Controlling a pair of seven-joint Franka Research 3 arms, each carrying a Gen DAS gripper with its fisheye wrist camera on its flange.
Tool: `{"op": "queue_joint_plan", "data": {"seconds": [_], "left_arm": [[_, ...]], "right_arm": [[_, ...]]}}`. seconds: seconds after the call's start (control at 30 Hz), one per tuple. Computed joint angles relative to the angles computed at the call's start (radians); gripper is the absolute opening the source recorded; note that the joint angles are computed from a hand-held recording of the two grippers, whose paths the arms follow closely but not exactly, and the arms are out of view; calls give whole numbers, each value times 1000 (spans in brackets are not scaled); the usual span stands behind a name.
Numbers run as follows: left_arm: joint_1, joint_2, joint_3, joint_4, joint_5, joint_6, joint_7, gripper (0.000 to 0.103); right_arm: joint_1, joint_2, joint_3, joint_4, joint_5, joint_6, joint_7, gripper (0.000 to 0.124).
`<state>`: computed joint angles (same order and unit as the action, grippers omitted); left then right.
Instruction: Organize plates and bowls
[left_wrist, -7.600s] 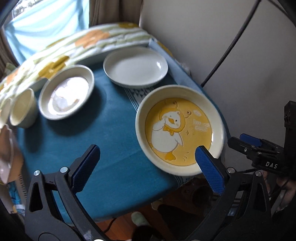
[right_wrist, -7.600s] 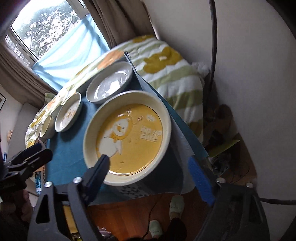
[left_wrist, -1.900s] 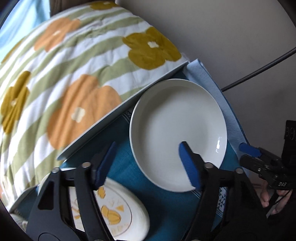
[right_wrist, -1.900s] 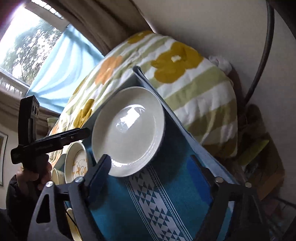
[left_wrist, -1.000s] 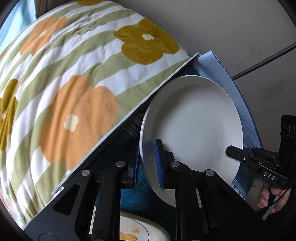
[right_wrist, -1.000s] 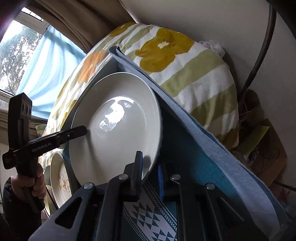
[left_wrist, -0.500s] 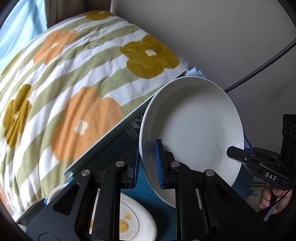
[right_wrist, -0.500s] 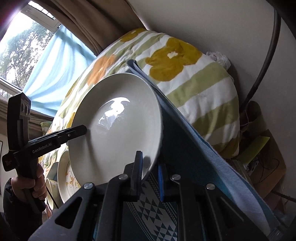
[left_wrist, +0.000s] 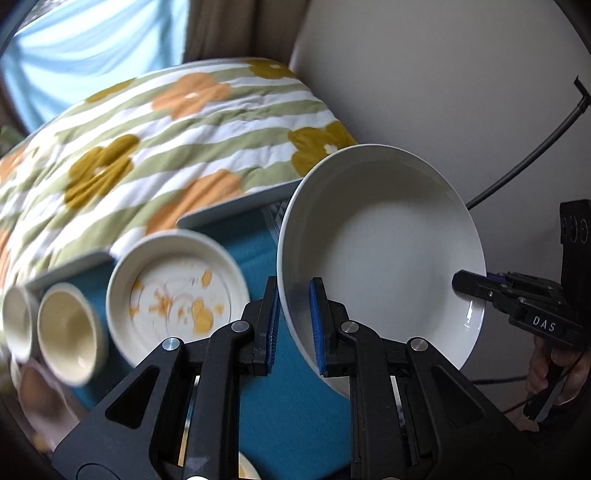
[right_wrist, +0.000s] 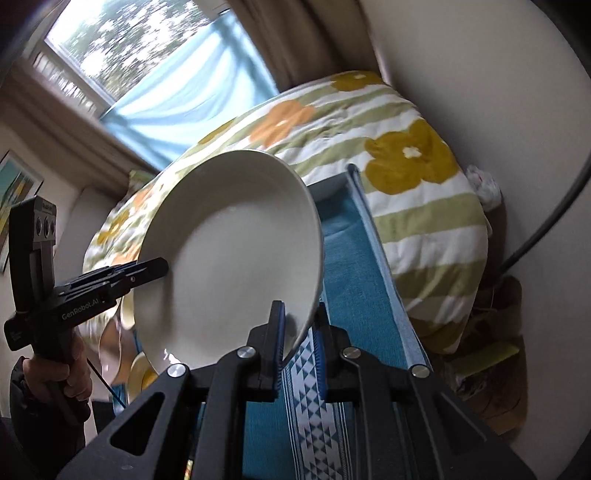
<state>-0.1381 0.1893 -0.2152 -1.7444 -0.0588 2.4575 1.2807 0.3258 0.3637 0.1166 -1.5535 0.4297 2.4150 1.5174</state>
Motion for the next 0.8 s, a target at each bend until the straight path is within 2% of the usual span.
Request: {"op": "queue_joint_plan", "data": {"seconds": [0.2,0.43,0.63,0.8], "left_arm": [[-30,-284,11,-333,97,64,-300,14],[-51,-587,13,-644,129,26,-535,14],[-70,-794,51,-846,124,-14,-603,14],[-83,-889,124,-954,103,-18,-532,13]], "right_arm": [[-11,-60,41,-56,66,-72,-190,13],[35,-94,64,-123,137,-119,-310,13],[98,-79,81,-149,147,-110,-331,13],[152,-49,90,-159,130,-64,-276,13]]}}
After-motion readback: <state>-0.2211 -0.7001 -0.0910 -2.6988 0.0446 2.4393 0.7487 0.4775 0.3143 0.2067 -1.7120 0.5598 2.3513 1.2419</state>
